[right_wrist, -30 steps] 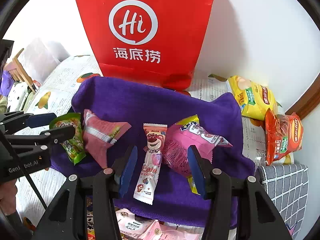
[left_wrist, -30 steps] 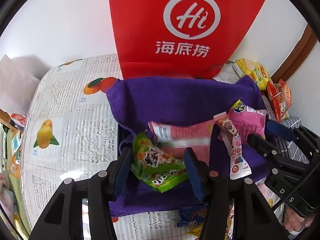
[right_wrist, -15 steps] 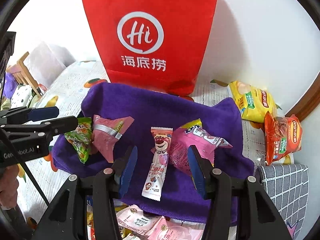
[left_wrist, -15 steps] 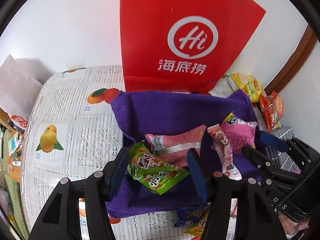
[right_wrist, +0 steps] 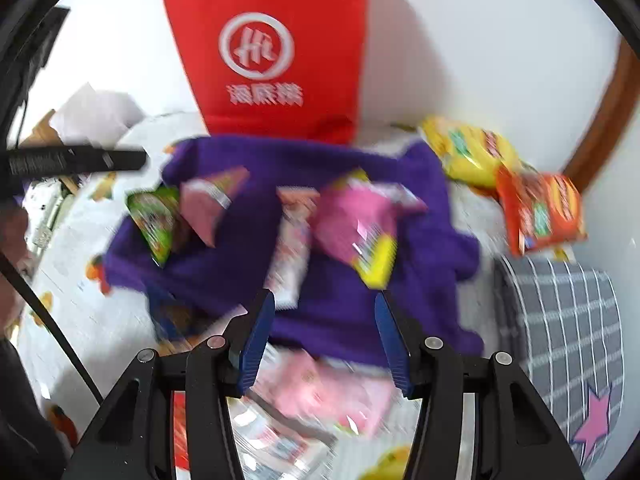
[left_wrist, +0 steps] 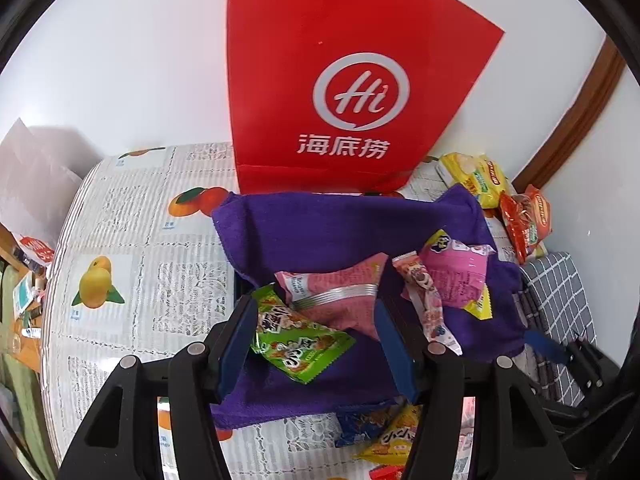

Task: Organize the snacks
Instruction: 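Move the right gripper to the heap and grasp the pink peach packet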

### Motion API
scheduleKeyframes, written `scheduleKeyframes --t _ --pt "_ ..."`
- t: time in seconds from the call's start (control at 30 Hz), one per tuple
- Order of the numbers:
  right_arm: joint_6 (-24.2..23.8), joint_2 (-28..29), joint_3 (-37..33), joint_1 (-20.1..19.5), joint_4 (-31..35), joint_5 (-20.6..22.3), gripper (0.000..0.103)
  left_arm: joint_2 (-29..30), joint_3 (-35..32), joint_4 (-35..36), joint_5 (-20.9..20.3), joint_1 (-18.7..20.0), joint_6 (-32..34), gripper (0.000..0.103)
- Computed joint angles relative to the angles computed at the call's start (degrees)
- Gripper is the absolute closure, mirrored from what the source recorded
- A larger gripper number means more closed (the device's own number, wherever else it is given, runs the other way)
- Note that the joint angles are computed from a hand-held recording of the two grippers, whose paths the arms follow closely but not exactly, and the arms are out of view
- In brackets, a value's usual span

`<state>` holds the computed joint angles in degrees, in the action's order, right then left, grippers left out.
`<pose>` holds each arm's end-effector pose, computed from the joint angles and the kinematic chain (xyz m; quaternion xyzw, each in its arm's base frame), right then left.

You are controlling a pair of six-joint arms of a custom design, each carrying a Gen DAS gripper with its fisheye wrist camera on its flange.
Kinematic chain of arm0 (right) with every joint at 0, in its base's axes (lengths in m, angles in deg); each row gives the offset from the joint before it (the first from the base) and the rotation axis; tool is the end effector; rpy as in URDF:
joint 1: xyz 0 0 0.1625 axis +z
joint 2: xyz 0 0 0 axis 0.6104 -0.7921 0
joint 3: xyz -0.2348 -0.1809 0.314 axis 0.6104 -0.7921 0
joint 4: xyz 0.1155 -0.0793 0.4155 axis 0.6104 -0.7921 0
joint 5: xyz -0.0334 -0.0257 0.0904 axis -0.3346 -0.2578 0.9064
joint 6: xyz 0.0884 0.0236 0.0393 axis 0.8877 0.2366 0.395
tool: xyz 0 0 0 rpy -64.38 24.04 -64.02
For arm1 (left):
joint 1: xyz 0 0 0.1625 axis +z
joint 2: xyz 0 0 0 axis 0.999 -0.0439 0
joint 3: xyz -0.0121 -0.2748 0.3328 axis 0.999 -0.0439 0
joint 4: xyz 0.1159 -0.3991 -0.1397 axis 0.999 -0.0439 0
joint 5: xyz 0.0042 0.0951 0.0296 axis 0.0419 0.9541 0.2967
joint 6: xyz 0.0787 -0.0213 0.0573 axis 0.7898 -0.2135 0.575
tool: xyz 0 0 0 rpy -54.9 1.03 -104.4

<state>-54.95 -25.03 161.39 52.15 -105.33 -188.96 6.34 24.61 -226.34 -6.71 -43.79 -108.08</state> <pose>0.0815 -0.5850 0.2854 0.2283 -0.8989 0.1865 0.3243 -0.3449 -0.6135 0.0685 0.0723 0.9166 -0.2527 0.3011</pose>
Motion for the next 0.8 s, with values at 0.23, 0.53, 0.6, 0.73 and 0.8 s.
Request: scheduleKeyframes --t 0.23,0.53,0.6,0.73,0.8 --pt "-1.9 -4.1 3.9 -5.8 0.4 4.5 0.051 0.2 0.0 -0.1 0.9 -0.8 0.6 0.045" --pt "-3.8 -3.4 5.1 -7.7 -0.5 8.6 0.055 0.5 -0.2 0.5 0.7 -1.2 0.8 0.045" --pt "-4.1 -2.6 4.8 -7.7 -0.8 8.9 0.055 0.4 -0.1 0.3 0.8 -1.3 1.0 0.045" --pt "-3.2 -1.2 3.5 -8.2 0.2 9.3 0.055 0.1 0.2 -0.3 0.7 -1.5 1.4 0.045" --pt "-1.9 -0.8 2.9 -8.7 1.4 9.0 0.055 -0.1 0.4 -0.6 0.7 -1.6 1.6 0.045"
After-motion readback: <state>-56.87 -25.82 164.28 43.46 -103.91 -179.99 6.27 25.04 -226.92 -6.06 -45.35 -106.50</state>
